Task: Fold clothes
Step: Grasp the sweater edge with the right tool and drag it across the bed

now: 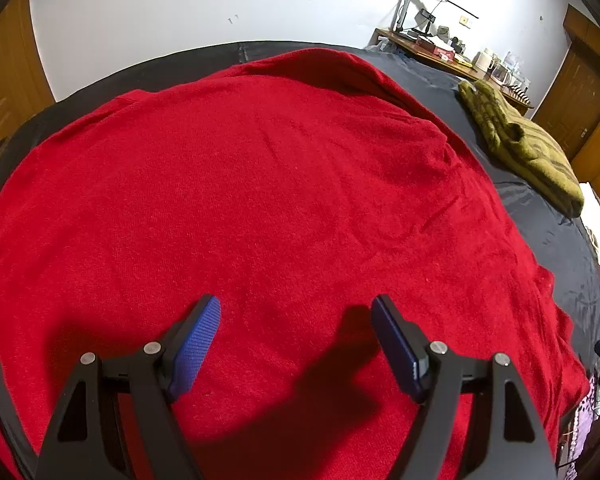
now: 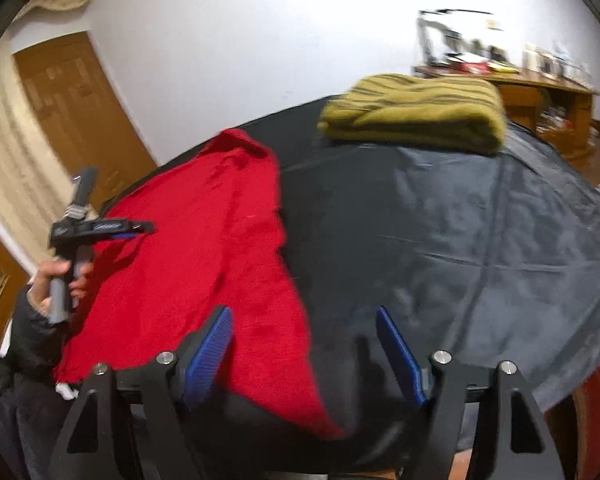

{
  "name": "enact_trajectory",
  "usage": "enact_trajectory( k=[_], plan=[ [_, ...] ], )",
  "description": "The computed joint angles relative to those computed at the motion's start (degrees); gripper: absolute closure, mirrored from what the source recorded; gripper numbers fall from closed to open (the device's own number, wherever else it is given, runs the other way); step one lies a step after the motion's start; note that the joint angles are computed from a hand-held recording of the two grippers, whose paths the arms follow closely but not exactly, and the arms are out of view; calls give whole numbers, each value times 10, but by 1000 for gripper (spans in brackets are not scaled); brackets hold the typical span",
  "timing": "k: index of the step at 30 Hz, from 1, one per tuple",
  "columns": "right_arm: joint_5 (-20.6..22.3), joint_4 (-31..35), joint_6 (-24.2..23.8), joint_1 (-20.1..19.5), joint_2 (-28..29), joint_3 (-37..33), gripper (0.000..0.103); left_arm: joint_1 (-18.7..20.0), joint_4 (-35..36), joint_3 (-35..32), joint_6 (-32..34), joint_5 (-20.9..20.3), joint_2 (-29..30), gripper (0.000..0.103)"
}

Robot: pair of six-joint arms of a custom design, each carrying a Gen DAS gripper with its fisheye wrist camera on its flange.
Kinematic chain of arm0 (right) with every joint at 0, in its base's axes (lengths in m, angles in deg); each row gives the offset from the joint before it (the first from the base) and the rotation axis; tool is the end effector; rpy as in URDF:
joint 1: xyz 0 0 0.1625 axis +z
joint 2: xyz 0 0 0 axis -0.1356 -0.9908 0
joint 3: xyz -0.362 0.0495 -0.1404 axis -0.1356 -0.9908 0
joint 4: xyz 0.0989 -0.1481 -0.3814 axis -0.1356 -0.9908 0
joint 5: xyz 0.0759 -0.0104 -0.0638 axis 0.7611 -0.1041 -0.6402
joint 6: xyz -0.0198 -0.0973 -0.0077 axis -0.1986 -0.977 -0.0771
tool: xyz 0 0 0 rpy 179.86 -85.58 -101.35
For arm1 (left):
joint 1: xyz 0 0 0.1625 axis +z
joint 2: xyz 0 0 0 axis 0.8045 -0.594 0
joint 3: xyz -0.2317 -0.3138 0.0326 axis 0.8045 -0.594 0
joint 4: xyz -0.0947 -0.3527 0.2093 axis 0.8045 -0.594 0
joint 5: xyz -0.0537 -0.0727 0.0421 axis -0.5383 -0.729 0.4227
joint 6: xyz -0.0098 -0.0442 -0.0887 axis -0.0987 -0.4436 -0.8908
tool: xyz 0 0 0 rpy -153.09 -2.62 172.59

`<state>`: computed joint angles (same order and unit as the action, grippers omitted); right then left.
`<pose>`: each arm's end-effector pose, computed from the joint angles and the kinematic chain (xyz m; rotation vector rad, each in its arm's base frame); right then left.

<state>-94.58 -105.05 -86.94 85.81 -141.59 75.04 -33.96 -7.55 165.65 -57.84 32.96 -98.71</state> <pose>0.0825 -0.2637 0.2064 0.8517 -2.6732 0.7008 -0.1922 -0.2828 0.1964 -0.0130 2.3229 -0.7493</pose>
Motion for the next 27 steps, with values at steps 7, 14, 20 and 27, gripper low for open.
enact_trajectory(
  k=[7,14,20,27],
  plan=[
    [-91,-100,-13,69,136,-6,27,-1,0,-1,-4,-1,5,22],
    [-193,-226,-16,154,274,-28,78,-1,1,-3,-8,-1,9,22],
    [-293,-521,-83,211,419,-51,89,-10,9,2,-12,-3,7,22],
    [-306,-770,-138,253,438,-157,92,-32,6,11,5,-12,12,20]
  ],
)
